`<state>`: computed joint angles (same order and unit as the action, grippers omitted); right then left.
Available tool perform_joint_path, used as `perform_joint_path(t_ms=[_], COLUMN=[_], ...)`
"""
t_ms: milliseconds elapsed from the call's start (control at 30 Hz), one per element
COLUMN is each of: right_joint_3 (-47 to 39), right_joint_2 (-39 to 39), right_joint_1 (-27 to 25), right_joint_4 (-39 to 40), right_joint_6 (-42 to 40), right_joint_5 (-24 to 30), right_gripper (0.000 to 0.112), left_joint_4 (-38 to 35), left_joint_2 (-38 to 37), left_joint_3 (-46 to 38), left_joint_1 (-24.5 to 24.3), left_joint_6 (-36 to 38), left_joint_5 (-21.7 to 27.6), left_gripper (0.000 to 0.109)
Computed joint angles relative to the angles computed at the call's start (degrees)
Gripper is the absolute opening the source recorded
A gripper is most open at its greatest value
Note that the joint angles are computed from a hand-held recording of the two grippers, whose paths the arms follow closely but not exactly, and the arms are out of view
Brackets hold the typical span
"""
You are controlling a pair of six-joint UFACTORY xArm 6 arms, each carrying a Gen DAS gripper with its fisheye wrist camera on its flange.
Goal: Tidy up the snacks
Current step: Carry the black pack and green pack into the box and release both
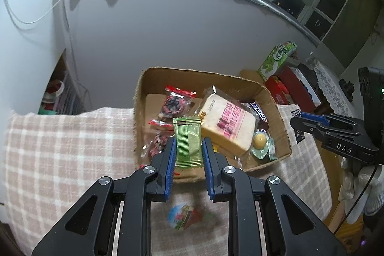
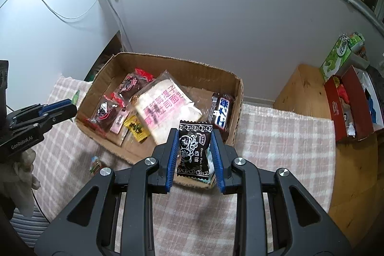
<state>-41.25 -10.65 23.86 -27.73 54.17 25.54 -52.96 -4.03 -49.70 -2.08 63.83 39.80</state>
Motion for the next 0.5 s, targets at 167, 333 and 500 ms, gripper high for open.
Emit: perform_joint_path(t_ms=[167, 333, 500], right_joint_3=[-1.4, -2.2, -2.9], right_joint_2=[1.9, 3.7, 5.1], right_joint_1=[-0.7, -1.1, -1.1], right_joint_4=[1.8, 3.4, 4.5], right_joint_6=[-2.5, -4.0, -5.1], right_joint_5=[-0.5, -1.4, -1.7], right_gripper=[0.028, 0.028, 0.028], left_joint_4=[1.1, 2.6, 4.6], left_joint_2=[1.1, 1.7, 1.5], left_joint_3=[-0.9, -1.5, -1.1], left_joint_1=[-1.7, -3.1, -4.8], left_joint_6=[-1.2, -2.3, -2.1], left_joint_5=[-0.5, -1.8, -5.1], left_gripper=[0.02, 0.02, 0.02])
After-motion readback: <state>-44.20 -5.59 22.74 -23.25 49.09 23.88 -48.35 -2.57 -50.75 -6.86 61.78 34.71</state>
